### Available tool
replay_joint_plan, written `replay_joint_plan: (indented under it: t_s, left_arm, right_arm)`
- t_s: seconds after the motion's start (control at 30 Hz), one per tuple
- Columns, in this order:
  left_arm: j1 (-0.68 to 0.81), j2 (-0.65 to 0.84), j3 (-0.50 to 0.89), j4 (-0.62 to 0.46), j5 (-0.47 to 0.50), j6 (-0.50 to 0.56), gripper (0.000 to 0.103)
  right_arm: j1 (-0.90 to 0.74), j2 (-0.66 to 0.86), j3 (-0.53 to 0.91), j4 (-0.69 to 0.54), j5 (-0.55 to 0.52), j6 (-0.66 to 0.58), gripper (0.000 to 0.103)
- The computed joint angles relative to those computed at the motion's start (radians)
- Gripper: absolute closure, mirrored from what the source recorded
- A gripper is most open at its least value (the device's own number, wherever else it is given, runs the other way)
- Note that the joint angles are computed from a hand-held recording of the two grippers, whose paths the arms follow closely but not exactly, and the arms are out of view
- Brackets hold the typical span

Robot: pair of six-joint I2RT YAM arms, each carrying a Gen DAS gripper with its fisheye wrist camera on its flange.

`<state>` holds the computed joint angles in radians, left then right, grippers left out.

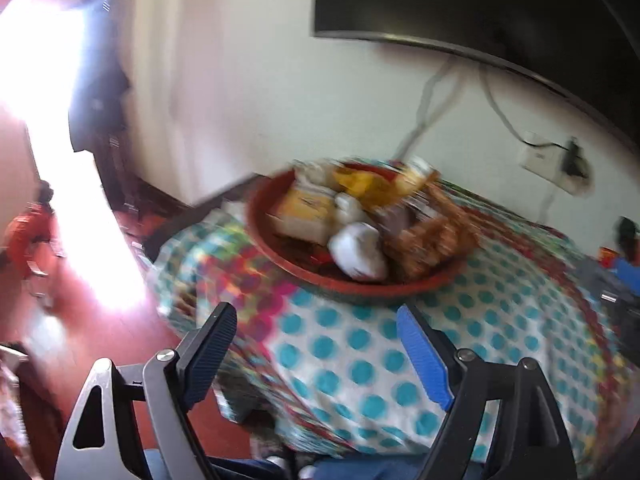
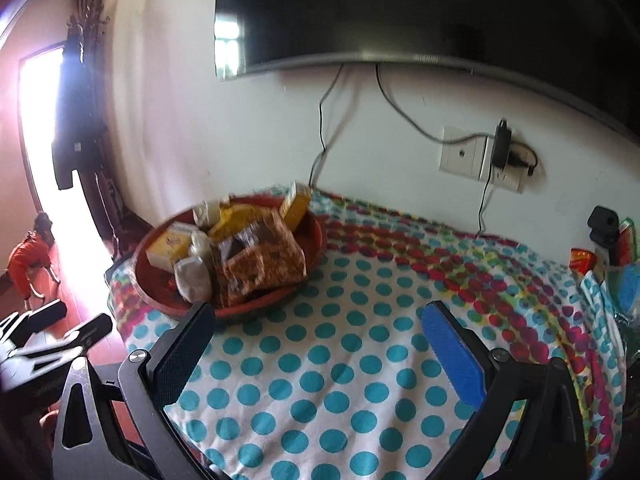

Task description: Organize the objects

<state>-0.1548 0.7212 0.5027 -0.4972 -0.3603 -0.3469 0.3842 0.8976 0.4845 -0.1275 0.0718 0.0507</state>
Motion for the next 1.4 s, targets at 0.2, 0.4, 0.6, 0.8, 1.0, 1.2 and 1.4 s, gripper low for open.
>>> replay_joint_plan:
  t_s: [0.2, 0.4, 0.6, 0.8, 1.0, 1.2, 1.4]
  left_arm:
    - [0.123, 0.017, 0.050, 0.070, 0.094, 0.089, 0.018]
    - [0.185, -0.210, 0.080, 0.036, 0.302, 0.079, 0.018]
    - [-0.074, -0.136, 0.119, 0.002, -0.142, 0.083, 0.018]
    - [-0.072, -0.123, 0.099, 0.014, -0.185, 0.059, 0.018]
    - [-0.051, -0.057, 0.077, 0.028, -0.094, 0.051, 0.018]
    - [-0.091, -0.005, 0.065, 0.057, -0.135, 0.013, 0.018]
    - [-0.099, -0.015, 0.064, 0.044, -0.142, -0.008, 0.016]
  right_arm:
    - [0.048, -0.068, 0.028, -0.059, 0.005, 0.032, 0.000]
    - [0.081, -0.082, 0.058, -0.087, 0.015, 0.065, 0.000]
    - [0.109, -0.085, 0.058, -0.106, 0.038, 0.063, 0.000]
    - [0.090, -0.064, 0.058, -0.110, 0.017, 0.078, 0.000]
    - [0.094, -0.053, 0.046, -0.103, 0.021, 0.077, 0.000]
    - [0.072, -0.046, 0.042, -0.100, 0.005, 0.081, 0.000]
    - [0.062, -0.032, 0.038, -0.096, -0.006, 0.083, 0.000]
